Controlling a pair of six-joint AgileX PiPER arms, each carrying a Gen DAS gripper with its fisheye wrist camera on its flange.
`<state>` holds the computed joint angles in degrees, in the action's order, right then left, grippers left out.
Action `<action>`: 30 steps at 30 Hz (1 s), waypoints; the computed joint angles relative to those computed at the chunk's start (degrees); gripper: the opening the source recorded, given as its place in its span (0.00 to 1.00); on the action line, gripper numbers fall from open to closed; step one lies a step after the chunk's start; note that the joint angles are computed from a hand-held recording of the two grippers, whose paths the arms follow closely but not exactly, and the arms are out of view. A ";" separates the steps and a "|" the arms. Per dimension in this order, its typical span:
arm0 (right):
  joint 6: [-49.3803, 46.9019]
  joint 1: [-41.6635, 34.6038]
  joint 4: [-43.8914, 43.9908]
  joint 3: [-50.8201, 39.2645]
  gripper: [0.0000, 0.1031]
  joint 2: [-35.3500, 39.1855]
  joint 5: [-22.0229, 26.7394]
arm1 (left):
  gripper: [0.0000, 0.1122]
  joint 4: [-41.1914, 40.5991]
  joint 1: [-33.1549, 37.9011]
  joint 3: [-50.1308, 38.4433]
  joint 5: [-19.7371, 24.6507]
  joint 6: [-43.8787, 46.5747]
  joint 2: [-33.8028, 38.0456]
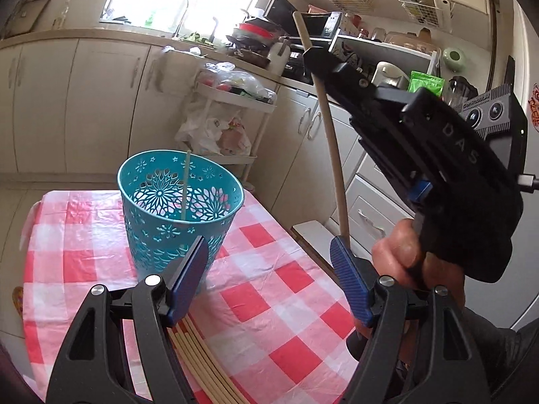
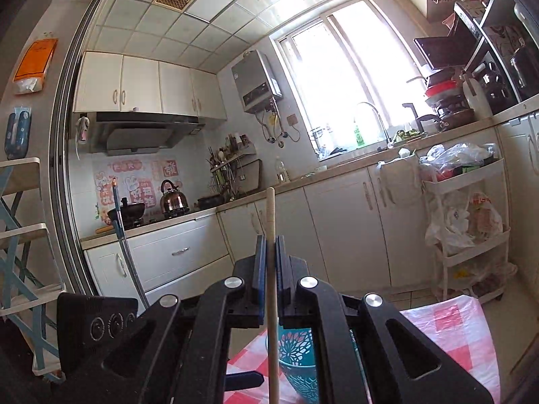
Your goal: Organize utensils
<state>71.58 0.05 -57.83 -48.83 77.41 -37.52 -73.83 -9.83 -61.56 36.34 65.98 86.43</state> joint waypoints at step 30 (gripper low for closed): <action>-13.74 3.57 12.11 -3.61 0.06 3.91 4.70 | 0.63 32.65 -3.24 -23.61 -9.37 -29.41 13.59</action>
<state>57.84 3.61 -45.72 -52.44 81.31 -32.82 -41.17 -13.08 -85.16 26.98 36.58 100.01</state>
